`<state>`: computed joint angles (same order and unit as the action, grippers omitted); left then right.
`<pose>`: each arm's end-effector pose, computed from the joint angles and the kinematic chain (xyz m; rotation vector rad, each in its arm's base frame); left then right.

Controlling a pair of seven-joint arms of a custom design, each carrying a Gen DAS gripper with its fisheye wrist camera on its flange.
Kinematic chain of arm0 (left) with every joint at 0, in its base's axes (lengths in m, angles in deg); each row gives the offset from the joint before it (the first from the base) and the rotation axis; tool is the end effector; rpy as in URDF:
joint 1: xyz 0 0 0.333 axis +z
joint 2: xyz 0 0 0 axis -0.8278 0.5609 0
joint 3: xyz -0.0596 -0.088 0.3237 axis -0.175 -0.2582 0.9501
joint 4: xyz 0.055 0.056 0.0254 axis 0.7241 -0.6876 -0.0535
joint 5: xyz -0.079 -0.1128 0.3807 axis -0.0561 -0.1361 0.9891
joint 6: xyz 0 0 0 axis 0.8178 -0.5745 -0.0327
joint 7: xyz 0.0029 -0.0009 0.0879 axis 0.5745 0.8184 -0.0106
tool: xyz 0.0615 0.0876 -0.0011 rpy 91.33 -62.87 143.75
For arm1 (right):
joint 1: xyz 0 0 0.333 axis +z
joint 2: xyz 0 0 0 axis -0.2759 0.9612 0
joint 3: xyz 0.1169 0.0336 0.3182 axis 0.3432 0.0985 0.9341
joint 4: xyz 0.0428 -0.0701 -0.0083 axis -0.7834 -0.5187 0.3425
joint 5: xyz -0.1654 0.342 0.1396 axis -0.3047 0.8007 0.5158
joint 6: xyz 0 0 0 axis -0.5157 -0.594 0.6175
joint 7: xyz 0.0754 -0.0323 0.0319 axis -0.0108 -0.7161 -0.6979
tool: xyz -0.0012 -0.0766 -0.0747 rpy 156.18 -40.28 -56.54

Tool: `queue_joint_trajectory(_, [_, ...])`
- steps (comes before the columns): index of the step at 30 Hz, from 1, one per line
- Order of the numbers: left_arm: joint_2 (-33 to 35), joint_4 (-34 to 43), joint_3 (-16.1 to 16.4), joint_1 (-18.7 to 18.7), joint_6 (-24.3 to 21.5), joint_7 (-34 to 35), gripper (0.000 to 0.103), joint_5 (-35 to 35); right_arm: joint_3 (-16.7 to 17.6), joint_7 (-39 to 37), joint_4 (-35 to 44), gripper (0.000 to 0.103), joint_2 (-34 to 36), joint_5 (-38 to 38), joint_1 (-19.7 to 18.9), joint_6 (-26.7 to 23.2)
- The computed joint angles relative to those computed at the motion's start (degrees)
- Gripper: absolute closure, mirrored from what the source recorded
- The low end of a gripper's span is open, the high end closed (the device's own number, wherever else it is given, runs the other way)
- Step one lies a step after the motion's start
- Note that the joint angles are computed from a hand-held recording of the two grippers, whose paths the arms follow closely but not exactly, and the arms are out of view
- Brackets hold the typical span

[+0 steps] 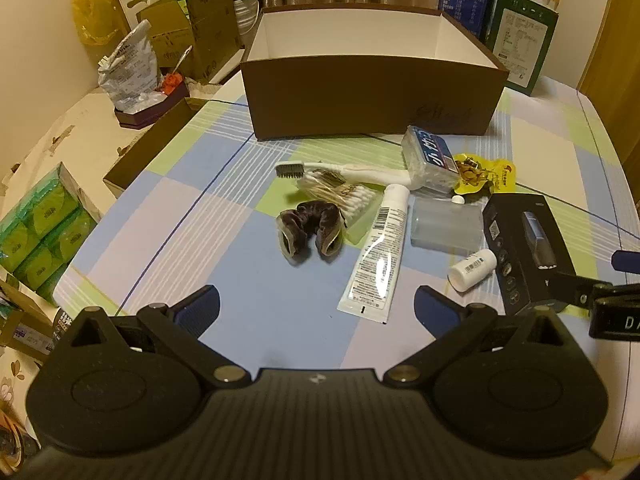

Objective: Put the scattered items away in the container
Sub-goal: 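Move both tools toward the black box and brown scrunchie on the table, then grasp the black FLYCO box with the right tool while the left tool grasps the brown scrunchie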

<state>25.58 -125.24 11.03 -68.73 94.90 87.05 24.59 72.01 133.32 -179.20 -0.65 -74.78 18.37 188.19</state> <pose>0.5332 -0.1554 0.3461 -1.6773 2.0781 -0.5941 0.5114 0.3882 0.3275 -1.8728 1.7528 -0.4576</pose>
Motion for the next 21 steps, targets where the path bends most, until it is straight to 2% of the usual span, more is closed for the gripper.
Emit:
queue_joint_trajectory(10, [4.46, 3.07, -3.5, 3.26, 1.36, 16.14, 0.001, -14.26, -1.59, 1.91, 3.14, 0.002, 3.58, -0.29, 1.0, -1.34])
queue_joint_trajectory(21, [9.31, 7.34, -5.66, 4.75, 0.53, 29.96, 0.001, -26.27, -1.41, -2.64, 7.51, 0.016, 7.88, 3.78, 0.46, -3.78])
